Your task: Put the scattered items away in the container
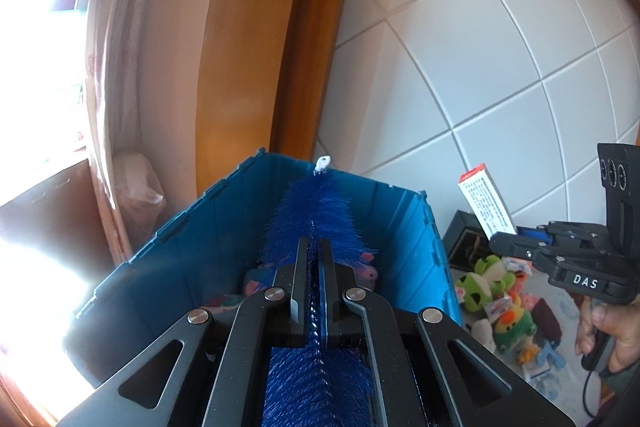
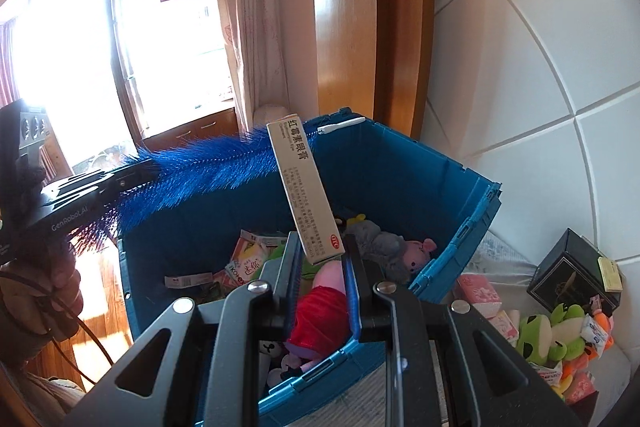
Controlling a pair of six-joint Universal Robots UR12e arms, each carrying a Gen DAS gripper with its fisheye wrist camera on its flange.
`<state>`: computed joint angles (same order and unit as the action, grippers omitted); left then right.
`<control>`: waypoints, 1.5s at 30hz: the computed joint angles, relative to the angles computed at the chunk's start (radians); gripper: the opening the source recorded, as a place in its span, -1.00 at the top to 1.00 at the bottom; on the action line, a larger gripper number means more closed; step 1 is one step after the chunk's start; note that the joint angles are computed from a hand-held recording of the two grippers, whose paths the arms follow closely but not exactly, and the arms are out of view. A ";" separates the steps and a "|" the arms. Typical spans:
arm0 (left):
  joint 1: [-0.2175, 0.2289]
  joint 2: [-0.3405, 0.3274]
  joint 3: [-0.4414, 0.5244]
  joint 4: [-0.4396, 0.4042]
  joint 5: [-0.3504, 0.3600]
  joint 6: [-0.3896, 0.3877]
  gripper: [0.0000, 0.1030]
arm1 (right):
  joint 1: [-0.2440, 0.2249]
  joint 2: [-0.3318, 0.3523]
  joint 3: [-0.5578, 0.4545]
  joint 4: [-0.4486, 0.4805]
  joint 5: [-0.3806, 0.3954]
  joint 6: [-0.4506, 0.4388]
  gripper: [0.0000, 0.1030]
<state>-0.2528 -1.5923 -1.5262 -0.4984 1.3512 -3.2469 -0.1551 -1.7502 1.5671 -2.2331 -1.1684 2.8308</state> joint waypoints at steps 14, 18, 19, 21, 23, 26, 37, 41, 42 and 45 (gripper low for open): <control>0.015 -0.041 0.037 -0.033 0.026 -0.017 -0.99 | 0.072 0.109 -0.090 -0.005 -0.076 0.003 -0.99; 0.028 -0.029 0.025 -0.057 0.015 -0.026 -0.99 | 0.076 0.103 -0.083 0.007 -0.076 0.005 -0.99; 0.030 -0.028 0.025 -0.066 0.011 -0.024 -0.99 | 0.077 0.100 -0.081 0.007 -0.078 0.008 -0.99; 0.030 -0.022 0.017 -0.065 0.020 -0.025 -0.99 | 0.075 0.095 -0.077 0.009 -0.079 0.013 -0.99; 0.028 -0.021 0.017 -0.065 0.030 -0.025 -0.99 | 0.072 0.093 -0.075 0.004 -0.080 0.017 -1.00; 0.024 -0.025 0.023 -0.059 0.069 -0.022 -0.99 | 0.066 0.085 -0.071 0.000 -0.076 0.022 -1.00; -0.008 -0.005 0.012 -0.077 0.092 -0.012 -0.99 | 0.039 0.000 0.007 -0.017 -0.084 0.051 -1.00; -0.039 0.018 -0.010 -0.052 0.136 -0.017 -0.99 | 0.007 -0.052 0.048 -0.008 -0.075 0.048 -1.00; -0.049 0.022 -0.013 -0.048 0.142 -0.013 -0.99 | -0.006 -0.068 0.062 -0.007 -0.071 0.050 -1.00; -0.087 0.031 -0.015 -0.050 0.161 -0.004 -0.99 | -0.055 -0.124 0.102 0.004 -0.054 0.049 -1.00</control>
<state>-0.3394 -1.5610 -1.5409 -0.5489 1.5119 -3.2507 -0.2099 -1.8737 1.6688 -2.2292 -1.2228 2.8800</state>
